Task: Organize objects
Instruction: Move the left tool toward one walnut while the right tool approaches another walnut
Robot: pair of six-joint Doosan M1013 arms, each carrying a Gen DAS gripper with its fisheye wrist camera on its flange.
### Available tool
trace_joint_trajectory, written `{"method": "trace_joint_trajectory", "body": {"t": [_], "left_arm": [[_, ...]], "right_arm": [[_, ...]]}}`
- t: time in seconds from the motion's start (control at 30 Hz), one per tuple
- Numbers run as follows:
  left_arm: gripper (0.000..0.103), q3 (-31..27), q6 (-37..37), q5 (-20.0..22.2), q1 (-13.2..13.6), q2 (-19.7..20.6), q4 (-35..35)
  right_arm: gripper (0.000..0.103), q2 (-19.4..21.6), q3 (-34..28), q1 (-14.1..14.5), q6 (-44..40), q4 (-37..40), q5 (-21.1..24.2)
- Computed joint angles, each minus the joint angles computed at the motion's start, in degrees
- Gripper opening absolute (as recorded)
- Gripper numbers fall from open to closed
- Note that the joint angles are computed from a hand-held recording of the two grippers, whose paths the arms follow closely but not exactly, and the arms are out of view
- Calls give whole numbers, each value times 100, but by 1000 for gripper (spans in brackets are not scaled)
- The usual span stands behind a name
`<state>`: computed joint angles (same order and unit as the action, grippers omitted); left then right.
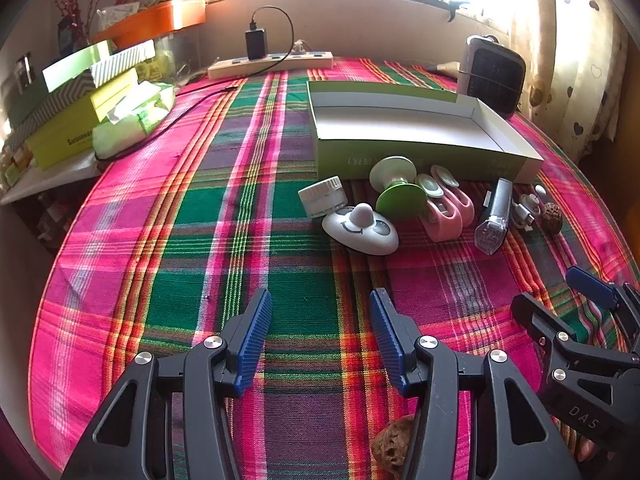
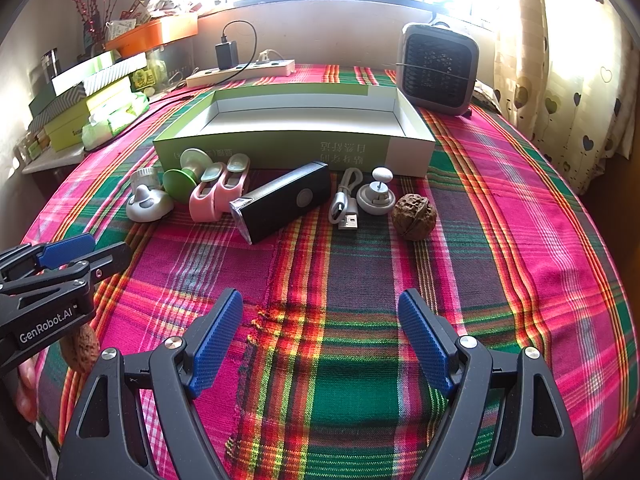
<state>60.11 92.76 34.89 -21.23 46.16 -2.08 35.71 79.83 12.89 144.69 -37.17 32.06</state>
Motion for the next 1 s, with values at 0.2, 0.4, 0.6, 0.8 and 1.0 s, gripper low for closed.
{"method": "trace_joint_trajectory", "body": {"t": [0.2, 0.4, 0.6, 0.8, 1.0], "left_arm": [[49, -21, 57, 53, 6, 6, -41], [49, -45, 333, 164, 76, -3, -461], [49, 6, 299, 155, 68, -33, -397], [49, 248, 670, -213, 148, -201, -951], [49, 607, 1930, -238, 269, -424, -2159]], "right_arm": [[80, -14, 22, -10, -63, 50, -33], [80, -31, 69, -54, -308, 199, -162], [80, -62, 111, -48, -304, 176, -184], [80, -84, 145, -57, -306, 199, -259], [80, -144, 249, -101, -339, 331, -482]]}}
